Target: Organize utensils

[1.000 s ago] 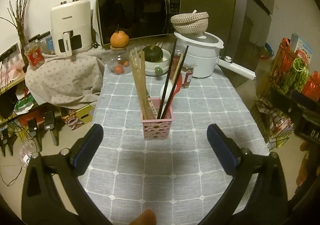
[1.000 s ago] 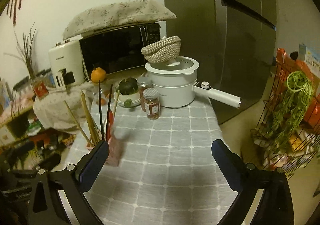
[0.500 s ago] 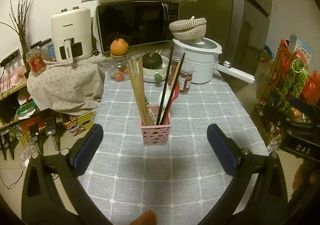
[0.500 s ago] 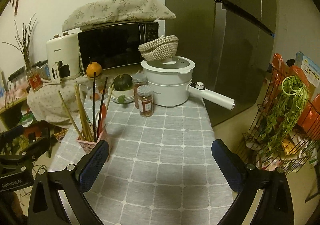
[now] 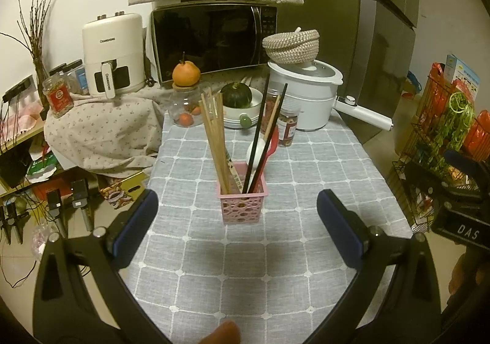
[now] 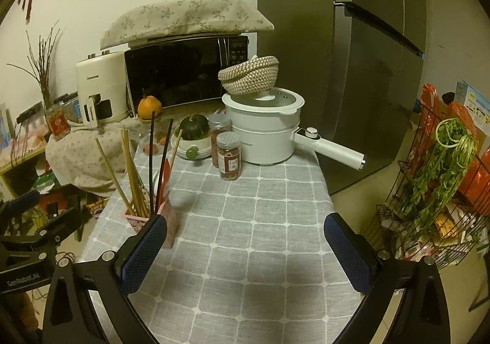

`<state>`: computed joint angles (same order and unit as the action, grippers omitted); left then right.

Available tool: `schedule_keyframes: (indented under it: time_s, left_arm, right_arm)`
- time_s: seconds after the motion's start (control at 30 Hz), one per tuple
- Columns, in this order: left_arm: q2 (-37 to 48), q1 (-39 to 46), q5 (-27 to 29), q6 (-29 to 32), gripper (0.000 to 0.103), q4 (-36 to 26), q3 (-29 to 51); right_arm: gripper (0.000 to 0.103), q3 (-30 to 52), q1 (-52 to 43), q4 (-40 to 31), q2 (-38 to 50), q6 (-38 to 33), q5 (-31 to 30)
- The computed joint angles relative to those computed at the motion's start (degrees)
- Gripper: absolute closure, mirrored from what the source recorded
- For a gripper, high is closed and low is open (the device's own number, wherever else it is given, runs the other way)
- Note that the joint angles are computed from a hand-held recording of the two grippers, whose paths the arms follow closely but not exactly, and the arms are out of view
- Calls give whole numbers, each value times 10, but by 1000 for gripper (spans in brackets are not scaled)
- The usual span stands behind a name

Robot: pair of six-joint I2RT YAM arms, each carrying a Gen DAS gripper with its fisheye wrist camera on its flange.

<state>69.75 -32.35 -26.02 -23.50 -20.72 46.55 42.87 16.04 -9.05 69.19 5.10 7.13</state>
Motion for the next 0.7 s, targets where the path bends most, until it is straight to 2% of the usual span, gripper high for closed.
schedule_keyframes:
  time_s: [0.7]
  left_arm:
    - [3,-2,1,2,0,2,3]
  right_arm:
    - [0,2,0,-6,0,2,0]
